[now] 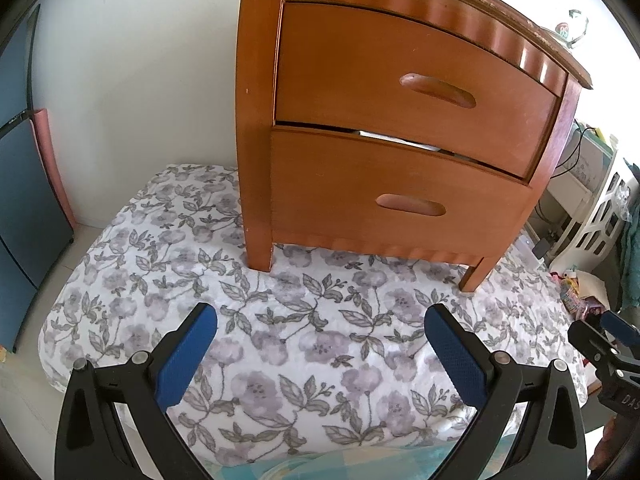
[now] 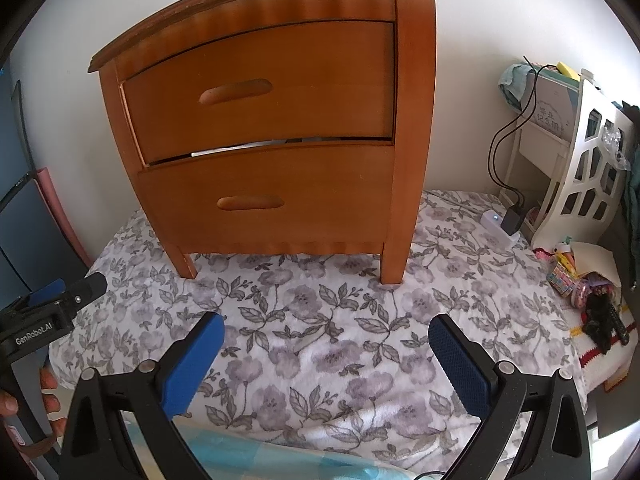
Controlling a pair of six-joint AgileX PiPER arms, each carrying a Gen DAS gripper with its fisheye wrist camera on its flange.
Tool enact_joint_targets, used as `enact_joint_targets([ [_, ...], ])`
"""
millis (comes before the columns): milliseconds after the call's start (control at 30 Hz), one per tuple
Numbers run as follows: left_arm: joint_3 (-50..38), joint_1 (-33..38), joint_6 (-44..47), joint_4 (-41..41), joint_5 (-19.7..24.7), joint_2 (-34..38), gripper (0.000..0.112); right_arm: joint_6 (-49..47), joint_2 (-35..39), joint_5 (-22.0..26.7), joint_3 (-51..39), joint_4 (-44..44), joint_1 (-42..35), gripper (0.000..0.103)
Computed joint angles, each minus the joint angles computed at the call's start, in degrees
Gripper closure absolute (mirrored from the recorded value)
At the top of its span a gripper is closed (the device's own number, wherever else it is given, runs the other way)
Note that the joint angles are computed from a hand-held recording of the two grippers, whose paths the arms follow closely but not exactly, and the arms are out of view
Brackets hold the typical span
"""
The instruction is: Organize soft objects
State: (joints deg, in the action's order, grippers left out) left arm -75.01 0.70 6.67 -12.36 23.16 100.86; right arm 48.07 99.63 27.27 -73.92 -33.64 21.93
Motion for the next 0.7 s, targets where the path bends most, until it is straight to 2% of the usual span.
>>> enact_joint_targets([
  [133,0.1,0.5,4.0,-4.4,0.3,-0.1,0.009,-0.6,0.1,0.4,-0.3,0.7,0.1,0.0],
  [300,0.1,1.9,12.5,-14.0,1.3,-0.1,0.009,-0.6,0.2,0.5,-0.4,0.8,0.0,0.0],
  [500,0.0,1.4,11.3,-11.8,1.0,-0.4,0.009,-0.8,0.2,0.5,-0.5,0.9,0.0,0.0],
  [700,-0.5,1.9,13.5,-13.8,2.6,0.0,0.009,-1.5,0.3,0.7,-0.7,1.7,-0.1,0.0],
])
